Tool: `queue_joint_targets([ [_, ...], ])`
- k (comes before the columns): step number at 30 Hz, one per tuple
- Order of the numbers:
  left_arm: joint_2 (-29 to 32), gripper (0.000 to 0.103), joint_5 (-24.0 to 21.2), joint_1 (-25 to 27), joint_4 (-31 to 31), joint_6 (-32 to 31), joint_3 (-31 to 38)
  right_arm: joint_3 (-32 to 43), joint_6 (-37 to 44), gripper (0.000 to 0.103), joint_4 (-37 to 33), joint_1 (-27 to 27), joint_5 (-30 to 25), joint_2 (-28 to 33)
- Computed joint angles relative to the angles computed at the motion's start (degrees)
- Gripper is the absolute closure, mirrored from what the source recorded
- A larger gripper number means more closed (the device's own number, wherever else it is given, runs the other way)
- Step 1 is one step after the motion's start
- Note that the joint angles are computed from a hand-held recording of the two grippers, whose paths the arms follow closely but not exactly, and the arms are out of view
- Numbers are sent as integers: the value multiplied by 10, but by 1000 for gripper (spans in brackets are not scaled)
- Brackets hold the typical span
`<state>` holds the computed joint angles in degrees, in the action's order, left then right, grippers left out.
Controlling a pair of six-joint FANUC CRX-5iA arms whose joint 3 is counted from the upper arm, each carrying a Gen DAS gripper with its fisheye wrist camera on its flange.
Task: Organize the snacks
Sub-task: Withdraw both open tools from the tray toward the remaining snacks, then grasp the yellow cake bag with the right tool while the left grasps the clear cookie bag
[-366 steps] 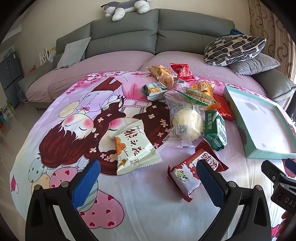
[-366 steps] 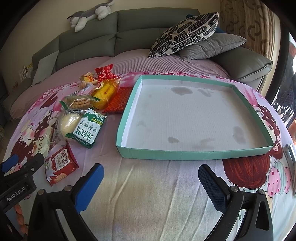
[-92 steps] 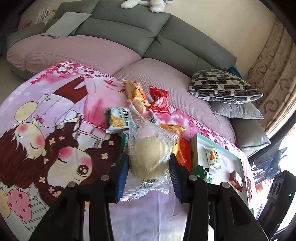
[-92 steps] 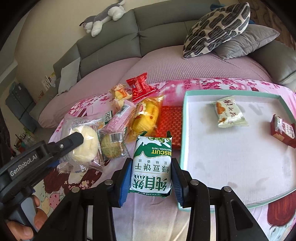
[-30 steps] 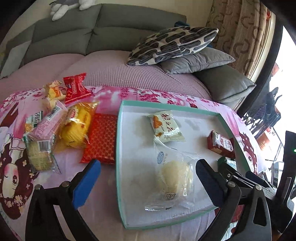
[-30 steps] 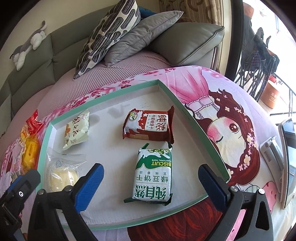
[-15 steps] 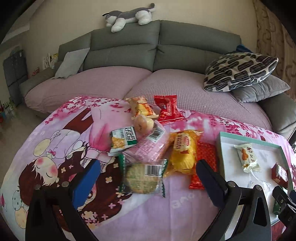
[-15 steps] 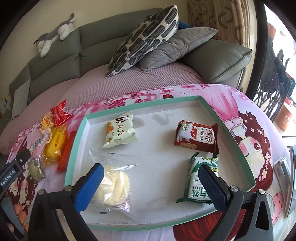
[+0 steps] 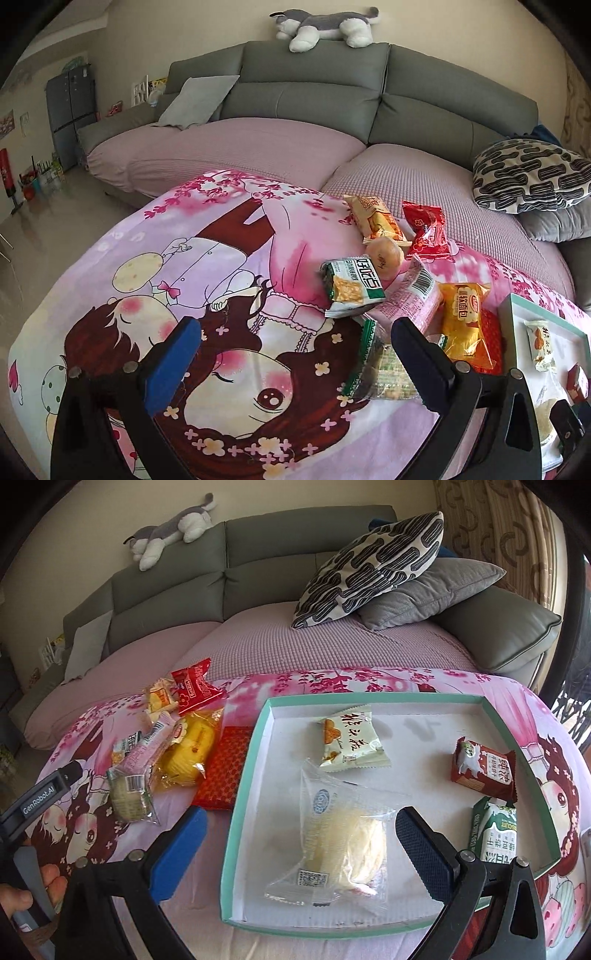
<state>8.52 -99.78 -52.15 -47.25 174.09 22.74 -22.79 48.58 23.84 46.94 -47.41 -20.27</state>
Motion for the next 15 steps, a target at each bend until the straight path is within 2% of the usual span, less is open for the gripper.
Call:
queue_joint_targets([
  [3,-13,1,21,8,11,4,-17,2,-1,0,1,15,6,3],
  [8,-27,1,91,29,50,-10,-42,6,-2,0,-1,34,15,12],
  [15,-22,1,158,64,118,-39,-60,37,6,0,-30,23,24,38],
])
